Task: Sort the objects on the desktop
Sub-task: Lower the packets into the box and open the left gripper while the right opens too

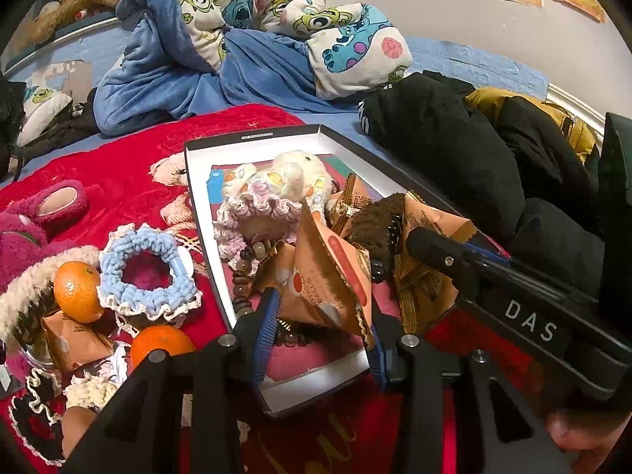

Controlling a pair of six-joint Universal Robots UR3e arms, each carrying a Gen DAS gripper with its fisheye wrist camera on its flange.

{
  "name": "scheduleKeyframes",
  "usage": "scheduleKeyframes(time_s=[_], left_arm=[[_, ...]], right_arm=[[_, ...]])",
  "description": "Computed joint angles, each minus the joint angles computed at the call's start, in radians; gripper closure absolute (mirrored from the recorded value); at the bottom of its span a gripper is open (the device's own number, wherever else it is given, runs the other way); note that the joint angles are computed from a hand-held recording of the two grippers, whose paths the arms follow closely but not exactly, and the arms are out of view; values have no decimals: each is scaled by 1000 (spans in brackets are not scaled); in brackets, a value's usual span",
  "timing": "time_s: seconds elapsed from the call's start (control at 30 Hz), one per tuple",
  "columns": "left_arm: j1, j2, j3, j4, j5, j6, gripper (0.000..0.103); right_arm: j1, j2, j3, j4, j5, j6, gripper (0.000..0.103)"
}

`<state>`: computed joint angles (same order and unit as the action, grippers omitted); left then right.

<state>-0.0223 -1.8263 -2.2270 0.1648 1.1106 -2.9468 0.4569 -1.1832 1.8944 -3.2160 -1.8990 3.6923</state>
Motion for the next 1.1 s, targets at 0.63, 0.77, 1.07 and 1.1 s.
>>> scheduleKeyframes(time_s=[0.63, 0.77, 1.07, 1.1], left_arm=[[-33, -12, 5, 31, 56, -2, 60], [-36, -12, 6, 30, 48, 6, 53], [-94, -16, -2, 106, 118, 19, 0], [-83, -12, -3, 100, 103, 16, 0]], right_arm=[[10, 24, 32, -114, -16, -13, 55], [21, 23, 34, -132, -37, -14, 35], [24, 19, 34, -157, -33, -41, 0], [27, 17, 35, -153, -43, -36, 0]])
